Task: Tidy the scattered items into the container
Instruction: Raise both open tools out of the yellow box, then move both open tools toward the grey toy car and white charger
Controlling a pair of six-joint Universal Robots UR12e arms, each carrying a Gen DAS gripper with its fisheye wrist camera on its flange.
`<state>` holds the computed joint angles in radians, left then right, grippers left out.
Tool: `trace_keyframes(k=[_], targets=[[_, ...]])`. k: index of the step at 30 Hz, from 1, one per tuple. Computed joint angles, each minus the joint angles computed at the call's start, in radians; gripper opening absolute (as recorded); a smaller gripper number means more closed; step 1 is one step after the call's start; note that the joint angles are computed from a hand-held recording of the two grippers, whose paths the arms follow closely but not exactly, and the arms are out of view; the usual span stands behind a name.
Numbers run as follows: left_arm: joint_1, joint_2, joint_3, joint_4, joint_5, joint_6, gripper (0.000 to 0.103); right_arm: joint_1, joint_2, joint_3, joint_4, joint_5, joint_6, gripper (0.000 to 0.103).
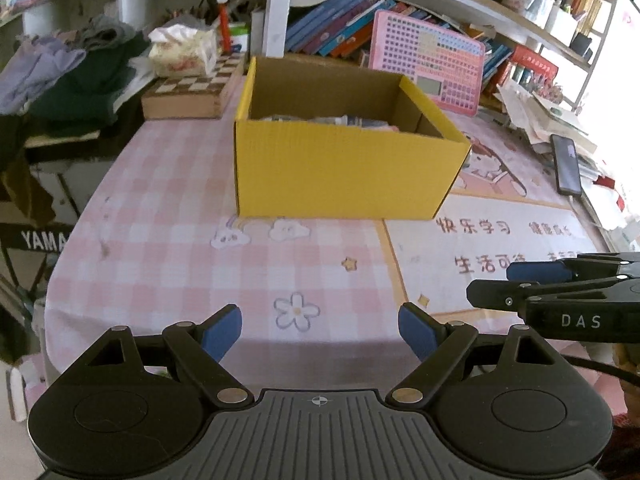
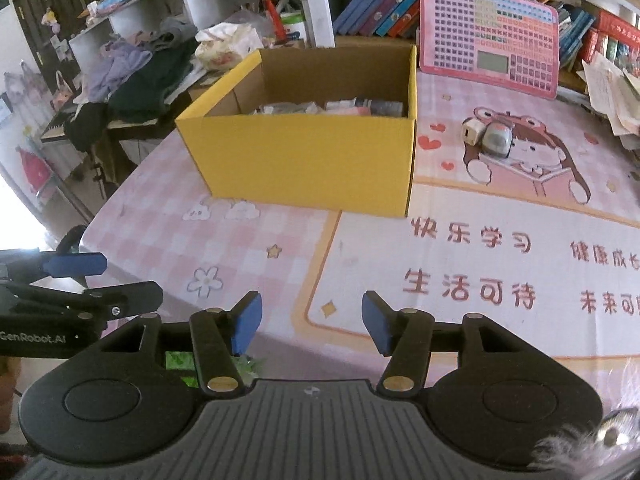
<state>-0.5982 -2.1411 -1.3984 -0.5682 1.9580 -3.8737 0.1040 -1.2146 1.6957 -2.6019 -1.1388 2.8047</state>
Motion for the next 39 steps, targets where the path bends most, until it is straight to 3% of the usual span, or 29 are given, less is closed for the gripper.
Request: trace_keyframes(k=[4, 16, 39], targets=[[-0.002, 0.000, 0.001, -0.012, -0.008, 0.006, 0.088, 0.002, -0.010, 0.016, -0.003, -0.006, -0.010, 0.061], [0.000, -0.011, 0.011, -0.029, -0.077, 0.042, 0.088, 0.003, -0.025, 0.036, 0.022, -0.045, -0.005, 0.068], [0.010, -0.044, 0.049, -0.021, -0.178, 0.111, 0.089, -0.004, -0.033, 0.042, 0.036, -0.133, 0.039, 0.071]])
